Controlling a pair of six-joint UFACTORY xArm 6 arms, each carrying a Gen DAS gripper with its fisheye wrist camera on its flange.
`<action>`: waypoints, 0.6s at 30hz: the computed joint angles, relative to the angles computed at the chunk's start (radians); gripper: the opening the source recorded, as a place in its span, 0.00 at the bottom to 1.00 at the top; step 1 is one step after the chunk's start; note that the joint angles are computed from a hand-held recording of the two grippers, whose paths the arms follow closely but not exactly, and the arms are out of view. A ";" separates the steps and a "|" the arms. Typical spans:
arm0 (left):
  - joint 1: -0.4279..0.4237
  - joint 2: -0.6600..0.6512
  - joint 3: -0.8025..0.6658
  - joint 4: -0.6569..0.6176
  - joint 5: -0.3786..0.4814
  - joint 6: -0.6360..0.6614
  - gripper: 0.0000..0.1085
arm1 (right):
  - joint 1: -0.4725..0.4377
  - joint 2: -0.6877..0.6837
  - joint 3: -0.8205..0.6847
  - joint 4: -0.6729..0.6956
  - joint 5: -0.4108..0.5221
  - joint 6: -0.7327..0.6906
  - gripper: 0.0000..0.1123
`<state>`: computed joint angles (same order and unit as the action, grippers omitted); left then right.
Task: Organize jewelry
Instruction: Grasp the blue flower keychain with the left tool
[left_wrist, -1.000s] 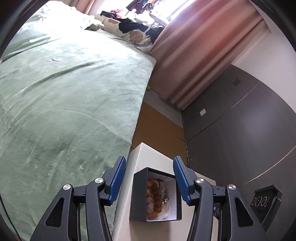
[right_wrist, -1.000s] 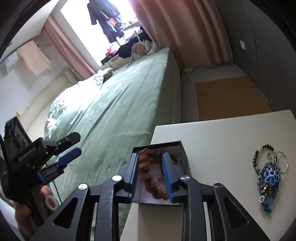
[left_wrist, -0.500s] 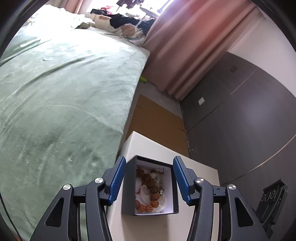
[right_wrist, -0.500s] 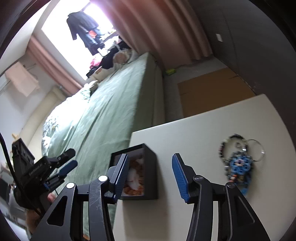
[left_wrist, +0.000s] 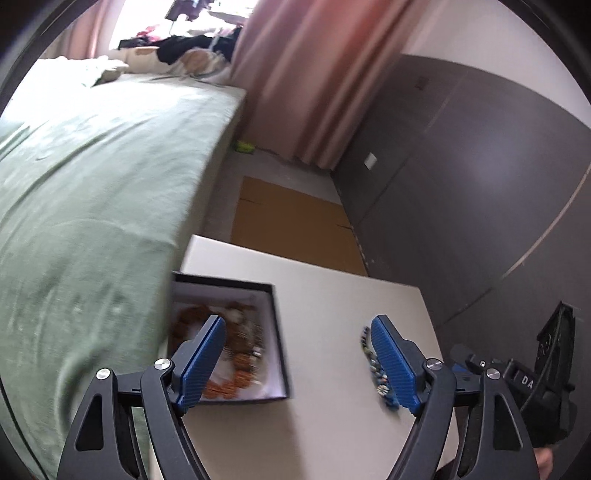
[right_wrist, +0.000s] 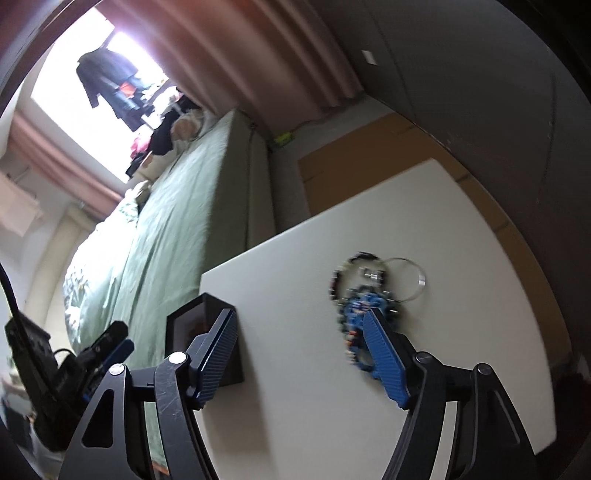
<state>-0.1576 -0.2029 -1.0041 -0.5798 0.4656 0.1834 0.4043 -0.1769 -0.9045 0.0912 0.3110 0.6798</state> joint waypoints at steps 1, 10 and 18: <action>-0.010 0.005 -0.003 0.005 0.004 -0.004 0.75 | -0.009 -0.006 0.007 0.003 0.005 -0.001 0.63; -0.114 0.051 -0.022 0.091 -0.008 -0.060 0.75 | -0.083 -0.076 0.068 0.095 0.060 -0.065 0.63; -0.197 0.109 -0.043 0.183 -0.005 -0.084 0.72 | -0.137 -0.096 0.081 0.238 0.108 -0.197 0.63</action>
